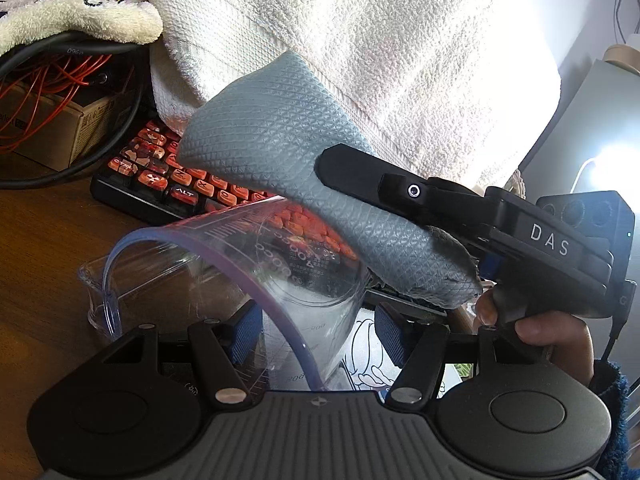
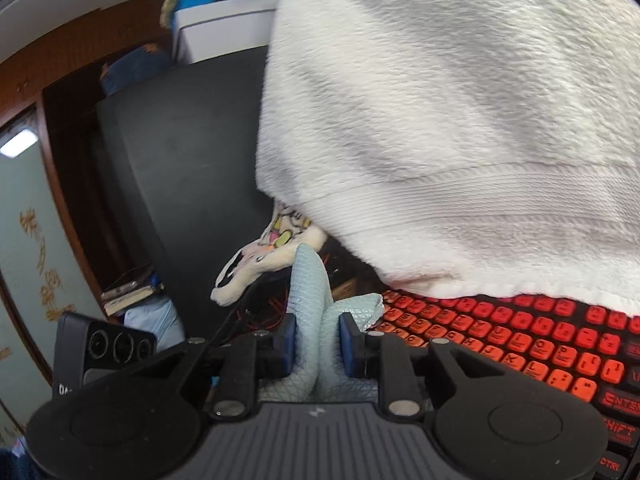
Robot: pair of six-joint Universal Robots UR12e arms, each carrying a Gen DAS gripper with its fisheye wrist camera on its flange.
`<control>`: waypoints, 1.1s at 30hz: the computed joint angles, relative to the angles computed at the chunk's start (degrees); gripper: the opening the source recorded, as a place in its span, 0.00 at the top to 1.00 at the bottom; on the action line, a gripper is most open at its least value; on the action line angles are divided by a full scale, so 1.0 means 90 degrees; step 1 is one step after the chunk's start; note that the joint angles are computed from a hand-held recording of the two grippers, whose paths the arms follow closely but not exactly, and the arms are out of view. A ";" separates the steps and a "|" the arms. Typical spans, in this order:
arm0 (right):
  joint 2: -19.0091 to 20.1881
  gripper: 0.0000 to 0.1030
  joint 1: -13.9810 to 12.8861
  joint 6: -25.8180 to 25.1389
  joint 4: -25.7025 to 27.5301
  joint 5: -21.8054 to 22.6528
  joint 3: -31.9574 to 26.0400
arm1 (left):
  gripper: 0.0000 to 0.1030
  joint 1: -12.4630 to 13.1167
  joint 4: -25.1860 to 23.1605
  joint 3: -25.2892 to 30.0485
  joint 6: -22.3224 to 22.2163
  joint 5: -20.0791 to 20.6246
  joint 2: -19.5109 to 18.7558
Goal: Clean container
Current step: 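Press the right gripper's cloth on the jug rim and sweep along it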
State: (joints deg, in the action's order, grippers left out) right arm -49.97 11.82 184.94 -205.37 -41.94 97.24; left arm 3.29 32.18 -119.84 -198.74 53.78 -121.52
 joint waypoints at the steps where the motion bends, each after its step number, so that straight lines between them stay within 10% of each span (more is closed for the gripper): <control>1: 0.0009 0.79 0.0003 0.0041 -0.0016 0.0002 -0.0008 | 0.40 -0.0001 -0.0002 0.0002 0.0000 0.0001 0.0000; 13: -0.0132 0.78 0.0150 -0.1086 0.0543 0.0408 0.0076 | 0.40 -0.0005 -0.0015 0.0016 0.0001 0.0005 -0.0001; 24: -0.0024 0.79 0.0024 -0.0077 0.0059 -0.0011 0.0016 | 0.40 -0.0009 -0.0018 0.0025 -0.0007 0.0007 -0.0003; 33: -0.0054 0.78 0.0126 -0.0588 0.0333 0.0352 0.0029 | 0.40 -0.0008 -0.0021 0.0031 -0.0006 0.0007 -0.0006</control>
